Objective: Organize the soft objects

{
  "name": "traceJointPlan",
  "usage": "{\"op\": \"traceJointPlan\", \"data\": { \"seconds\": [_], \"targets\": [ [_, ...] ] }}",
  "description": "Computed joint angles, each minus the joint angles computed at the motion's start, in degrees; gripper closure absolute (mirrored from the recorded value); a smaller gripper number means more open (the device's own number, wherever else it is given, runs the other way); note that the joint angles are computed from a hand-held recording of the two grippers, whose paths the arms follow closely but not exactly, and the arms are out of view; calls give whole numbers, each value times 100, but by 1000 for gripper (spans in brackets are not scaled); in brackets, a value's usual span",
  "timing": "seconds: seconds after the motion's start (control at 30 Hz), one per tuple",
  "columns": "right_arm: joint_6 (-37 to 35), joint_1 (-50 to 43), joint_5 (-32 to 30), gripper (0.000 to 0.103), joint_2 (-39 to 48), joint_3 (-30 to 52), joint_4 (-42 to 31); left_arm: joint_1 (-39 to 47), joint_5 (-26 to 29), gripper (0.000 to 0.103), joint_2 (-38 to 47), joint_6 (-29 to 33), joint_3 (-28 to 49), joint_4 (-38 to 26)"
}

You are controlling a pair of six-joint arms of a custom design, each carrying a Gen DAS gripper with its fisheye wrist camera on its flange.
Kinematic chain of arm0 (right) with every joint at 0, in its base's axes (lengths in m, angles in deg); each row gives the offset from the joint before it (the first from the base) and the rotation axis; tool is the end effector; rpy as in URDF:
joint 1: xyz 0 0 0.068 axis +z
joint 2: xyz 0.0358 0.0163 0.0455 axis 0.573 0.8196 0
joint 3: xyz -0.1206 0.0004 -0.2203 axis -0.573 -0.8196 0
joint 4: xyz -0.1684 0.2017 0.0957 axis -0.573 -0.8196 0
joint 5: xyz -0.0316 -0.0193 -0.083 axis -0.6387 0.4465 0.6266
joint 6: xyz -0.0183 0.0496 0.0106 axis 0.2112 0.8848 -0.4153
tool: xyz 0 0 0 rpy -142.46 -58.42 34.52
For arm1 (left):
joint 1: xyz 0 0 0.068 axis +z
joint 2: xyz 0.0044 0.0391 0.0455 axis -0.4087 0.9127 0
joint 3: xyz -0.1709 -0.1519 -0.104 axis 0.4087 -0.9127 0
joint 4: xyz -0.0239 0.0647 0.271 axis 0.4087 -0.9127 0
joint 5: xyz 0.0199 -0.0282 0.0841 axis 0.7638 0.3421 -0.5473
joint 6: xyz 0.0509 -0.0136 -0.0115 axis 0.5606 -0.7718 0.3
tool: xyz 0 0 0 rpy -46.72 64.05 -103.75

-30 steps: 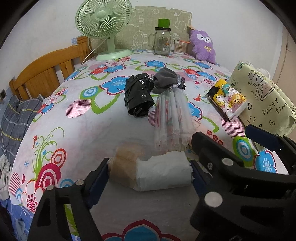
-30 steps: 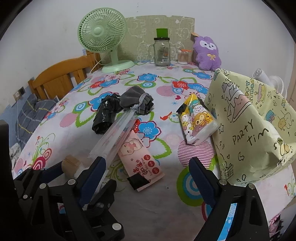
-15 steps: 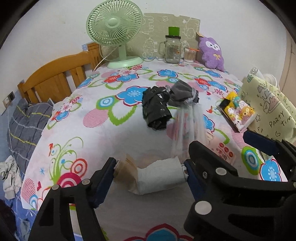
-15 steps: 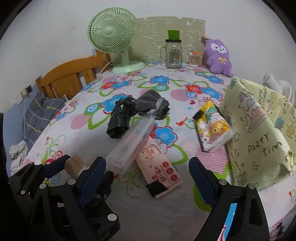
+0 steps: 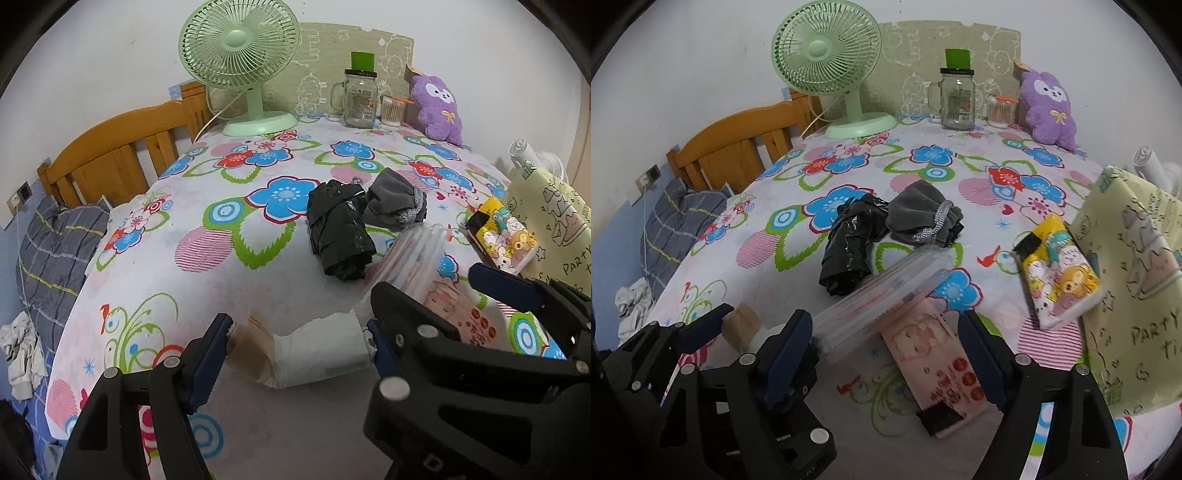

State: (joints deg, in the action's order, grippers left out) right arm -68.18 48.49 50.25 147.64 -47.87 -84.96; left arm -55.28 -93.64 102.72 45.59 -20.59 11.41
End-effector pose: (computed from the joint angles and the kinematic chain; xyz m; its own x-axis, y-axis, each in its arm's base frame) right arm 0.2671 0.0691 0.1097 -0.7301 -0.1968 -0.6544 -0.3305 0.9399 0.0861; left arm 0.2228 -0.1173 0.1092 -0.7428 -0.0642 -0.6664 -0.1063 0.9941 0.0227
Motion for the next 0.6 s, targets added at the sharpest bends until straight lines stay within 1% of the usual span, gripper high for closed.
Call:
{"op": "traceJointPlan", "data": {
  "seconds": [0.1,0.17,0.23,0.3,0.37,0.4,0.43,0.57,0.6],
  "targets": [
    [92,1,-48,25,336,241,-35,73,73,26,118,136,50,99],
    [121,2,-82,33,552,413,-102,124,140,25,194,211,88,157],
    [173,-2,-115,37,702,522,-118,183,219,25,268,264,123,215],
    [175,29,-56,47,753,558,-94,239,293,25,326,300,159,252],
    [175,68,58,65,797,580,-82,260,327,25,366,324,191,266],
    [187,49,35,68,814,591,-83,259,327,25,401,337,215,273],
    [203,21,-3,75,823,601,-117,253,323,25,419,339,229,273],
    [272,-90,-127,83,788,598,-180,184,306,25,441,280,278,230],
    [287,-105,-137,83,756,574,-190,168,300,25,432,267,279,220]
  ]
}}
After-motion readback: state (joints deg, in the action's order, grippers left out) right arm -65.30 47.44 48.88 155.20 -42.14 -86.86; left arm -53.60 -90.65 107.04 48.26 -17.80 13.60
